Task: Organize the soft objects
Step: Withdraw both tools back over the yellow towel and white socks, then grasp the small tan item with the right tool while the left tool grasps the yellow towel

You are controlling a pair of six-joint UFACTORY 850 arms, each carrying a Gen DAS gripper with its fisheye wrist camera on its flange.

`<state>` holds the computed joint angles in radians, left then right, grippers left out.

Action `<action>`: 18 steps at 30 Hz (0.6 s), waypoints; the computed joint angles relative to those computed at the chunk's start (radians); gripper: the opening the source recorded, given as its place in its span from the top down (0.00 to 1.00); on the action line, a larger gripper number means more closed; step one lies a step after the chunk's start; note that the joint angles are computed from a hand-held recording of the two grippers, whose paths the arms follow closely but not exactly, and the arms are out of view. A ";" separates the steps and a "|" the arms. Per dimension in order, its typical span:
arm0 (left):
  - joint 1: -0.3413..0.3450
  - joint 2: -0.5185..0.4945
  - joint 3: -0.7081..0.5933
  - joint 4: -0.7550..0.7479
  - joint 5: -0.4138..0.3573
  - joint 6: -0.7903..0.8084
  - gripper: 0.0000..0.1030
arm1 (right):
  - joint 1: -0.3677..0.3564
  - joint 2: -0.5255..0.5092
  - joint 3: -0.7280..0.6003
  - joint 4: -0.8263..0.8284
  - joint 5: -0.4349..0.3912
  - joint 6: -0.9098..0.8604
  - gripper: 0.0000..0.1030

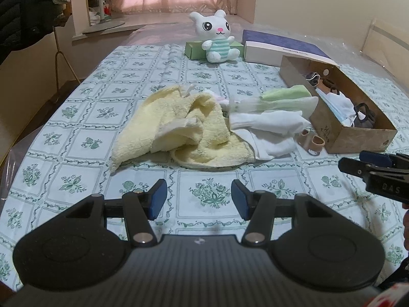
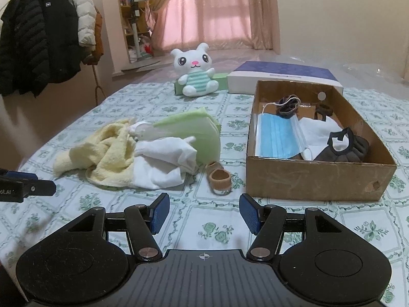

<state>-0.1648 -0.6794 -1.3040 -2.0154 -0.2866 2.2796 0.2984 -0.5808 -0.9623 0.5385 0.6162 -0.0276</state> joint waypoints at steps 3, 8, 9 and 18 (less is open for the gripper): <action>-0.008 -0.022 -0.020 -0.006 0.006 0.009 0.49 | -0.001 -0.031 -0.031 0.030 0.010 -0.027 0.45; -0.024 -0.066 -0.065 0.013 0.012 -0.006 0.49 | -0.007 -0.091 -0.098 0.107 0.006 -0.095 0.53; -0.028 -0.074 -0.074 0.020 0.014 -0.012 0.49 | -0.007 -0.101 -0.109 0.116 0.008 -0.101 0.55; -0.048 -0.143 -0.155 0.087 0.038 -0.085 0.49 | -0.008 -0.187 -0.217 0.264 -0.011 -0.200 0.58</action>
<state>-0.2124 -0.8220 -1.4591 -1.9285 -0.2486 2.1946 0.2903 -0.7680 -1.1791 0.8025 0.6054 -0.2277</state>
